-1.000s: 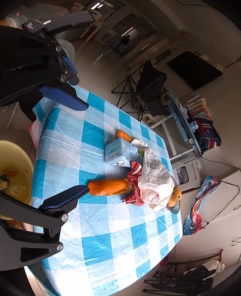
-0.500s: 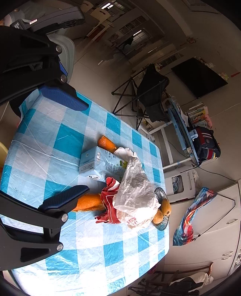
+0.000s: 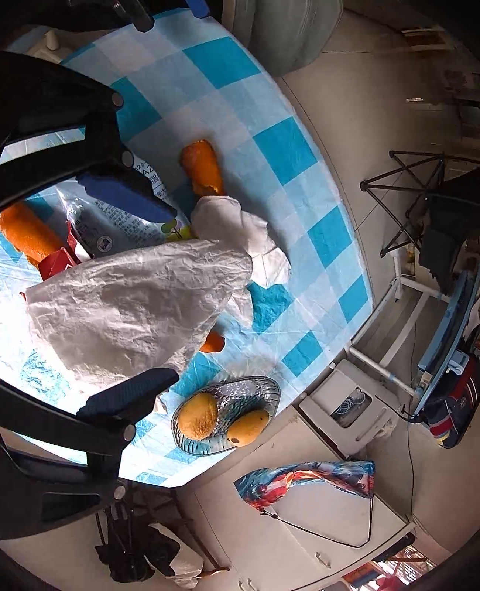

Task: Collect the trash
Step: 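Grasp the white plastic bag with the right tool while the left tool grasps the milk carton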

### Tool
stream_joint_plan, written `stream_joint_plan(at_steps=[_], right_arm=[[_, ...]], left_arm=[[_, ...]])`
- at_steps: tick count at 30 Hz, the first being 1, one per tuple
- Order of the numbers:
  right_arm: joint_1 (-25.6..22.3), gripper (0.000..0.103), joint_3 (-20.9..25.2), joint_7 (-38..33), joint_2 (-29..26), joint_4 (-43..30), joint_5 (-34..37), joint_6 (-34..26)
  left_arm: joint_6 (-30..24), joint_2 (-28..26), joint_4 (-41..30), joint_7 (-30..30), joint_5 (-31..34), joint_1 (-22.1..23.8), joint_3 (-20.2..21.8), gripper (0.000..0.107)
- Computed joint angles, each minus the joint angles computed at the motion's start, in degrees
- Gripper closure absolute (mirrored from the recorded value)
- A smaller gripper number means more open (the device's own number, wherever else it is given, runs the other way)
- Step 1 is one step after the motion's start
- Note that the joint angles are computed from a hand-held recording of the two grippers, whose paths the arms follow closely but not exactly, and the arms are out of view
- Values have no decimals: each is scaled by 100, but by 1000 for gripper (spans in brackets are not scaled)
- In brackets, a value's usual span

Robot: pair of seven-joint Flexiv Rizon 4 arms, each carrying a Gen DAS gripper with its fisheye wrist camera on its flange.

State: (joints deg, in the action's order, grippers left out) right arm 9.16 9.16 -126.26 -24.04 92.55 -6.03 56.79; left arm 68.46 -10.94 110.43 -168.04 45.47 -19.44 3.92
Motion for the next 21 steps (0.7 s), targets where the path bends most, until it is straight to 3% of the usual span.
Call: stream_joint_plan(at_steps=[1,3,4,9,13,17,21], right_arm=[[-10,72,8,-8,-97,-201,26,-320],[-154,95,138,-50,-170,-513,407,-729],[-322,99,281,-149,-167,-676,814,-856],[-1294,99,821,-574,106,-1344,3316,-1528],[-2158,99,911,-903,438,-1394,5303,-1961],[-2653,99,700,-988,607,-1152,6523,-2325],[-2791,99,377,-760,552,-1056,7176,-2585]], left_arm=[[9,-6,17,-1,-28,17,4,48],[62,-12,48,5,-84,50,14,47],[87,-15,48,6,-97,57,19,47],[506,-137,-1,346,-404,158,-14,43],[757,-399,-364,1038,-764,92,-51,36],[422,-822,-1077,2118,-1169,-39,-167,26],[57,-1348,-1756,3000,-1614,-112,-215,26]])
